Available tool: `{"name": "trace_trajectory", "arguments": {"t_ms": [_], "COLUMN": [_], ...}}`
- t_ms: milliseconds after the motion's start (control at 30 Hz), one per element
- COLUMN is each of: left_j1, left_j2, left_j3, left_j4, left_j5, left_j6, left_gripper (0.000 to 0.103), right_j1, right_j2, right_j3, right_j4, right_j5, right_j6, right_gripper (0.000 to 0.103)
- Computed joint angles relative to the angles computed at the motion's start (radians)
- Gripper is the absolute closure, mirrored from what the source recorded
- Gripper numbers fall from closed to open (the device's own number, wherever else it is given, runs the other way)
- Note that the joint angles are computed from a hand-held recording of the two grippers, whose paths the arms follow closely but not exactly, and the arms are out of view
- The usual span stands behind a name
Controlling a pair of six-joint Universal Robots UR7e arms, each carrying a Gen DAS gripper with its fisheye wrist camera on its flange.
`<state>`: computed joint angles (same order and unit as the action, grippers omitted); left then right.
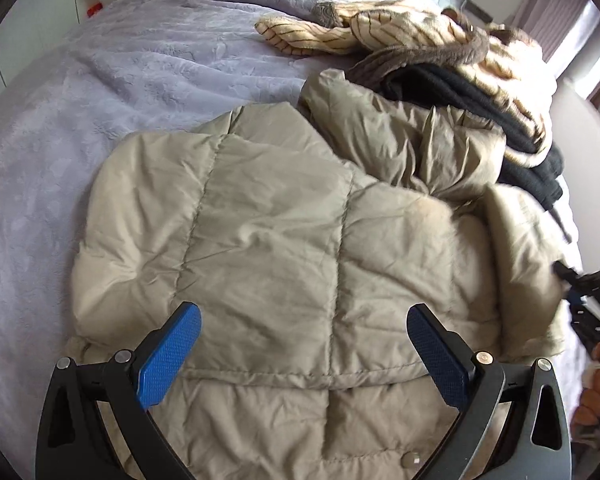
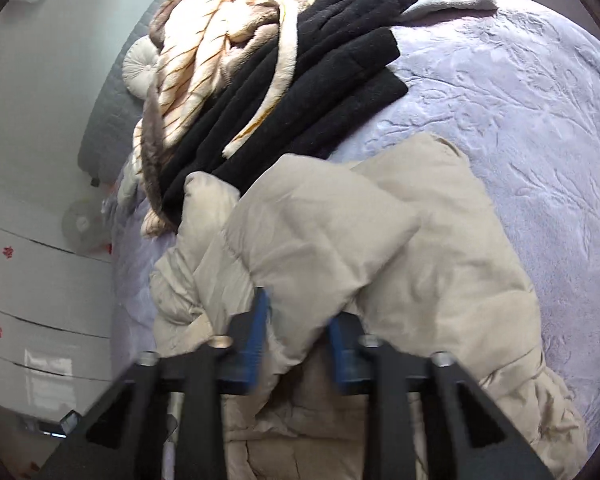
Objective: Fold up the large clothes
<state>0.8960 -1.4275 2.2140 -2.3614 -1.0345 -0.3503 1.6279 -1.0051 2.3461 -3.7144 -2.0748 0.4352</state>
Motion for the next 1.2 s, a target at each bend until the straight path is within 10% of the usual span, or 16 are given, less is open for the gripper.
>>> {"name": "trace_trajectory", "arguments": {"t_ms": [267, 433, 567, 900, 933, 1000, 1067, 1200], "left_j1": [0.123, 0.197, 0.219, 0.186, 0.173, 0.156, 0.131, 0.106], "left_j2": [-0.051, -0.052, -0.032, 0.051, 0.063, 0.078, 0.088, 0.018], "left_j3": [-0.041, -0.077, -0.094, -0.109, -0.110, -0.112, -0.116, -0.065], "left_j4": [-0.078, -0.100, -0.096, -0.021, -0.025, -0.014, 0.014, -0.011], "left_j5": [-0.250, -0.439, -0.498, -0.434, -0.419, -0.403, -0.366, -0.337], "left_j6": [0.037, 0.026, 0.021, 0.052, 0.058, 0.078, 0.087, 0.125], "left_gripper": [0.000, 0.000, 0.000, 0.001, 0.005, 0.050, 0.088, 0.088], "right_j1": [0.174, 0.230, 0.227, -0.038, -0.077, -0.127, -0.129, -0.108], "right_j2": [0.146, 0.250, 0.254, -0.113, -0.139, -0.158, -0.165, -0.145], "right_j3": [-0.232, -0.331, -0.321, 0.127, 0.163, 0.206, 0.195, 0.146], "right_j4": [0.217, 0.445, 0.557, 0.316, 0.266, 0.147, 0.122, 0.128], "right_j5": [-0.041, -0.062, -0.043, 0.163, 0.183, 0.216, 0.166, 0.119], "right_j6": [-0.353, -0.418, -0.366, 0.022, 0.051, 0.067, 0.068, 0.025], "right_gripper": [0.094, 0.084, 0.045, 0.042, 0.042, 0.049, 0.079, 0.096]}}
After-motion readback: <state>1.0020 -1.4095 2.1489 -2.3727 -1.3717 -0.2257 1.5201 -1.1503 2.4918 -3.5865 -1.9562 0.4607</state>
